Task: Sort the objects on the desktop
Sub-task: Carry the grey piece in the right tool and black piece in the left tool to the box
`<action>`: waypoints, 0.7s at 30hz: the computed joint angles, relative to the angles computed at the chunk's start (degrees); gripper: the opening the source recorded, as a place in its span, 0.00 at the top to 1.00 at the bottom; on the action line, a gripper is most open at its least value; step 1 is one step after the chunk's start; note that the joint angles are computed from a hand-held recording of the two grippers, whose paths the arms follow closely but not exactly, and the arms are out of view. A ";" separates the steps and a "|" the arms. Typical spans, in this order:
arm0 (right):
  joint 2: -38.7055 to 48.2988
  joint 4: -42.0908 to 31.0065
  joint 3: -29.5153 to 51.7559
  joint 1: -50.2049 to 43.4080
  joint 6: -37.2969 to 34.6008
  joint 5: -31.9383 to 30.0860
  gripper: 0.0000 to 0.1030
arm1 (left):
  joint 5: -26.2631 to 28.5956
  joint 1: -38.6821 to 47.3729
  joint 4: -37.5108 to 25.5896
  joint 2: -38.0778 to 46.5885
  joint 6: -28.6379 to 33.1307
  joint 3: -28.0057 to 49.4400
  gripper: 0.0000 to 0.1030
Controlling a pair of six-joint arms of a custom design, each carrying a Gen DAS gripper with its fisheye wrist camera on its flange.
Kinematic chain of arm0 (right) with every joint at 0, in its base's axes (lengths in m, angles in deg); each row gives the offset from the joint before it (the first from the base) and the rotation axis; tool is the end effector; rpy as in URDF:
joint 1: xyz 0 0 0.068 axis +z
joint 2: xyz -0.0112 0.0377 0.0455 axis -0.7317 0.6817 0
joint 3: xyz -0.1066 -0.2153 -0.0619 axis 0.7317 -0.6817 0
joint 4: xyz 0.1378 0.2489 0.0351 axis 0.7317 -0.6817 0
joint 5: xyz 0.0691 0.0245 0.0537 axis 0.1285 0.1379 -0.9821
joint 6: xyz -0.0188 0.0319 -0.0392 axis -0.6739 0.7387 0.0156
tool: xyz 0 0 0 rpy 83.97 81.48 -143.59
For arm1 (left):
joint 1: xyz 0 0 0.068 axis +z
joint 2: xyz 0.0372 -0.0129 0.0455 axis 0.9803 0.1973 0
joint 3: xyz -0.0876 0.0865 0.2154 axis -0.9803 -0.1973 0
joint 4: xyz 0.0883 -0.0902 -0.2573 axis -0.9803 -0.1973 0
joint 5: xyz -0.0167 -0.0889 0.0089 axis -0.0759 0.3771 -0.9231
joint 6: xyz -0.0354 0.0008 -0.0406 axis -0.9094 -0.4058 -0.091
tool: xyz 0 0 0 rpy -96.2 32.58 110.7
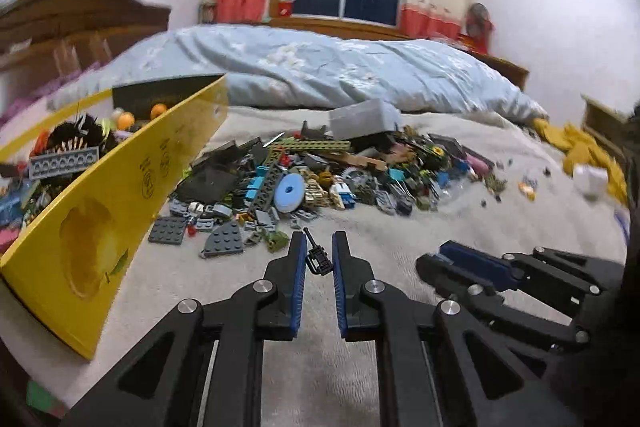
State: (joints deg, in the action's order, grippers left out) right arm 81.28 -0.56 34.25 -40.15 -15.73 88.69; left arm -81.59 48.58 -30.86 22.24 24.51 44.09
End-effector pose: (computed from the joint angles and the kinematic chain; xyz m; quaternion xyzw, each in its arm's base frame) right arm 0.2241 0.0250 0.0881 -0.0124 0.8935 0.0142 0.4487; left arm 0.2563 -0.1444 0.0947 0.1243 0.8635 -0.1319 0.4706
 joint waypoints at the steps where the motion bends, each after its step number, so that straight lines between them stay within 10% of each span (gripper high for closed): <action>1: -1.47 -0.78 0.28 -0.30 1.08 -0.56 0.86 | 0.73 0.44 -0.58 -0.49 -0.73 0.18 0.86; 10: -12.75 -3.39 -2.48 3.61 -0.06 0.96 0.86 | 4.37 1.70 -0.14 -4.84 0.30 -2.88 0.87; 21: -6.59 2.68 0.12 11.19 -0.21 7.43 0.85 | 5.23 6.89 1.44 -14.29 4.86 -8.65 0.87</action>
